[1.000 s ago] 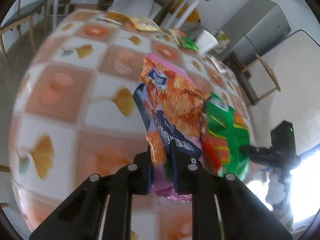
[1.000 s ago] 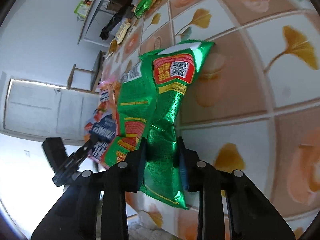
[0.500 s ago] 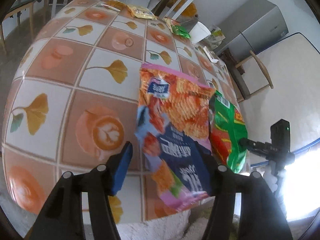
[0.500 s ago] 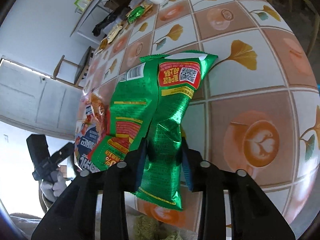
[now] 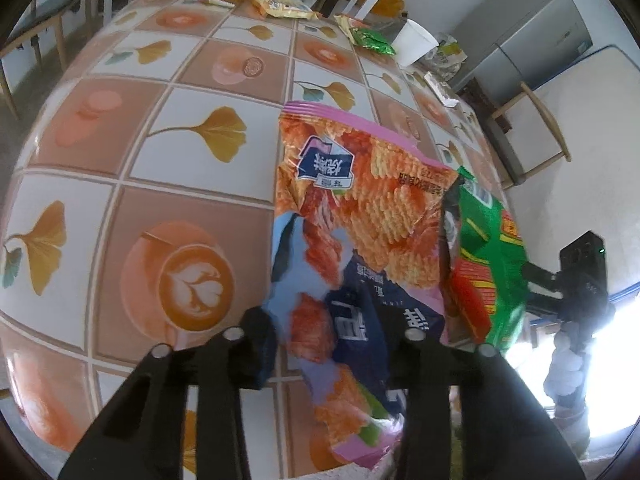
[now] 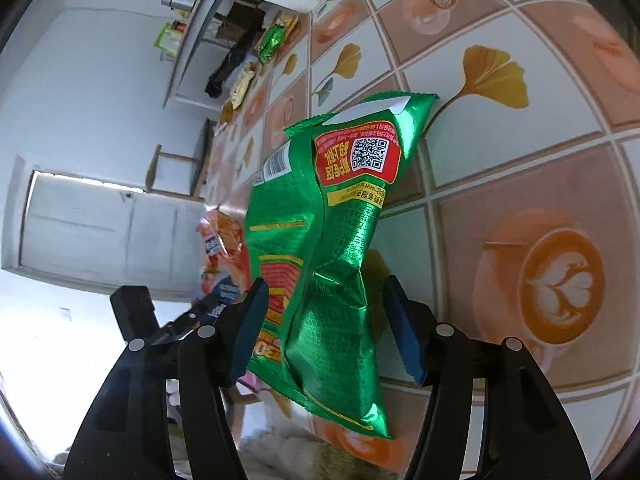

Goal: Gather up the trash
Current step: 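Lift the pink and green snack bags and carry them toward the blue wastebasket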

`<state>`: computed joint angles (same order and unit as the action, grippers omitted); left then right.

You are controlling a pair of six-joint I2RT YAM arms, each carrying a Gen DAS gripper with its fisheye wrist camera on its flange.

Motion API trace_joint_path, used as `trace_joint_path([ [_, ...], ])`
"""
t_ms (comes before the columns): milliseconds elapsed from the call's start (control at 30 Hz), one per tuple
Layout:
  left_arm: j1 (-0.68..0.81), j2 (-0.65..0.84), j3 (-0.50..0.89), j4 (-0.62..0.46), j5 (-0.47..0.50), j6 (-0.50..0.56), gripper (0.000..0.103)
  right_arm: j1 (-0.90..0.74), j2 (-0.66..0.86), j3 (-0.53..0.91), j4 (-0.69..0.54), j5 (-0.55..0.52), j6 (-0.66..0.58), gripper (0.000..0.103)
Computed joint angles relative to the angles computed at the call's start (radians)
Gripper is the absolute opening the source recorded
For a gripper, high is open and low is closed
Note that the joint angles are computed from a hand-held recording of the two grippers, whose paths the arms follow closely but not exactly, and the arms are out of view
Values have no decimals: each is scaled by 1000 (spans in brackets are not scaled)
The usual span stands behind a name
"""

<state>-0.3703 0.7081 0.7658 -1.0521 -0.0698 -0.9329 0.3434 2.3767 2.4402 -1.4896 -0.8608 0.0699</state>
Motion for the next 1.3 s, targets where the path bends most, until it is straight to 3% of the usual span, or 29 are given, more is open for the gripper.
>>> trace_joint_path([
  [100,-50,19,5,-5,-53,-24,25,3,-14,-11,2,15,-7,52],
  [267,-87,18,5,-9,-100,-52,16,3,-16,-27,14,37,10,32],
  [633,-123,28,45,-27,-161,-56,7,-29,-76,-143,99,2,50,18],
  [1300,-234,119,201,-20,-304,-33,0,-112,-184,-258,183,-24,71,16],
])
